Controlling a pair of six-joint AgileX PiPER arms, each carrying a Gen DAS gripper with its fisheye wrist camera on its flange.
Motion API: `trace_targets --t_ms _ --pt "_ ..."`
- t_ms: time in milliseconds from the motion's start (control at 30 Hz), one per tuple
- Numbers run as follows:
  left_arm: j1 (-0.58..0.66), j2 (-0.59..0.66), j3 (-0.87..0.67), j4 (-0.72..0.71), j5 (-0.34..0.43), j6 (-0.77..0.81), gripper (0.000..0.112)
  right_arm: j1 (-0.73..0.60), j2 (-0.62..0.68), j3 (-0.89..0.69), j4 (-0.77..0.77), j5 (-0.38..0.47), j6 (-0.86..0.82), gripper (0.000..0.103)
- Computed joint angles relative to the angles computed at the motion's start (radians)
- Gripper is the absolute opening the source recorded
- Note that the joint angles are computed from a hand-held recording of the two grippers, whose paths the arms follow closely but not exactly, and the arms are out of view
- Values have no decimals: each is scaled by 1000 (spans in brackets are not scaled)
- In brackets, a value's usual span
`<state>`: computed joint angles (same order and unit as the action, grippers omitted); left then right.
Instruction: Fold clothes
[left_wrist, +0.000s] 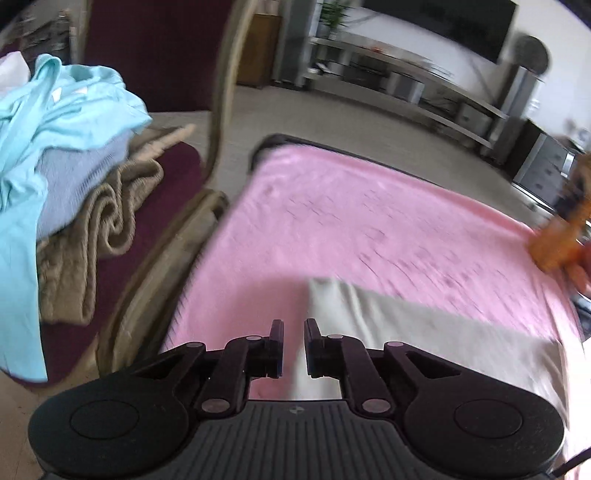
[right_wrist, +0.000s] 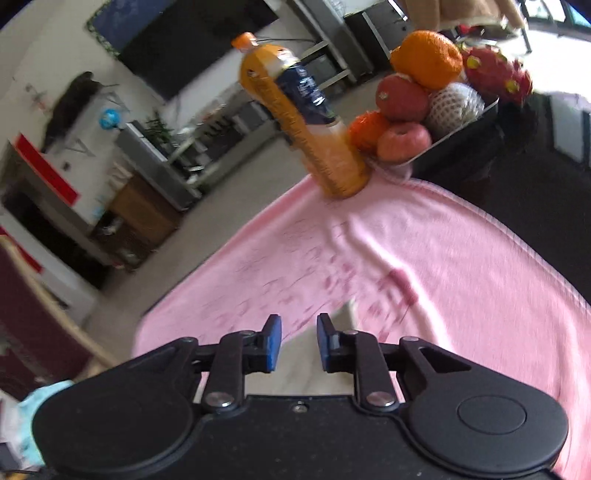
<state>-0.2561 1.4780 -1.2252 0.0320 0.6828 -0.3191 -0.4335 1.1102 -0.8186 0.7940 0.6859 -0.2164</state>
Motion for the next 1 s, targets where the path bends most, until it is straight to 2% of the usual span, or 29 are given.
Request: trace_targets --t_ms 67,133,200,233,333,367,433,467,500,567,667,733,800,833,900,1000 --pt "-11 6 10 -78 -6 99 14 -5 -5 13 39 35 -18 24" --pt "-56 38 15 -68 -18 112 14 23 34 32 62 32 -25 27" --pt "-117 74 36 -25 -65 97 14 83 113 54 89 15 -58 23" --pt "-148 95 44 -2 -87 88 13 109 157 55 107 17 -80 15" --pt "-185 136 60 -35 -150 143 14 156 270 31 205 69 -208 14" --pt "-196 149 61 1 -152 124 14 165 297 16 228 92 -253 14" --pt "-222 173 62 99 -146 59 14 183 335 -10 186 92 -223 19" --pt "-222 184 57 127 -135 29 20 183 347 -18 114 72 -147 18" --pt "-207 182 57 115 -126 32 23 162 354 -13 82 69 -93 2" --pt "-168 169 58 72 -103 41 20 48 354 15 123 128 -75 0" --pt "-142 129 84 112 -66 -26 14 -103 284 70 109 161 -65 0" --pt "-130 95 112 174 -35 -91 13 -146 215 90 -29 112 45 3" --pt "-131 56 149 251 -12 -176 13 -161 148 102 -211 66 195 0" --pt "-143 35 168 304 4 -232 11 -178 119 107 -259 66 230 5" --pt "-155 -12 209 343 19 -284 10 -208 43 133 -262 76 199 16" --pt "-166 -79 264 285 -20 -249 10 -229 -81 191 -136 107 38 16"
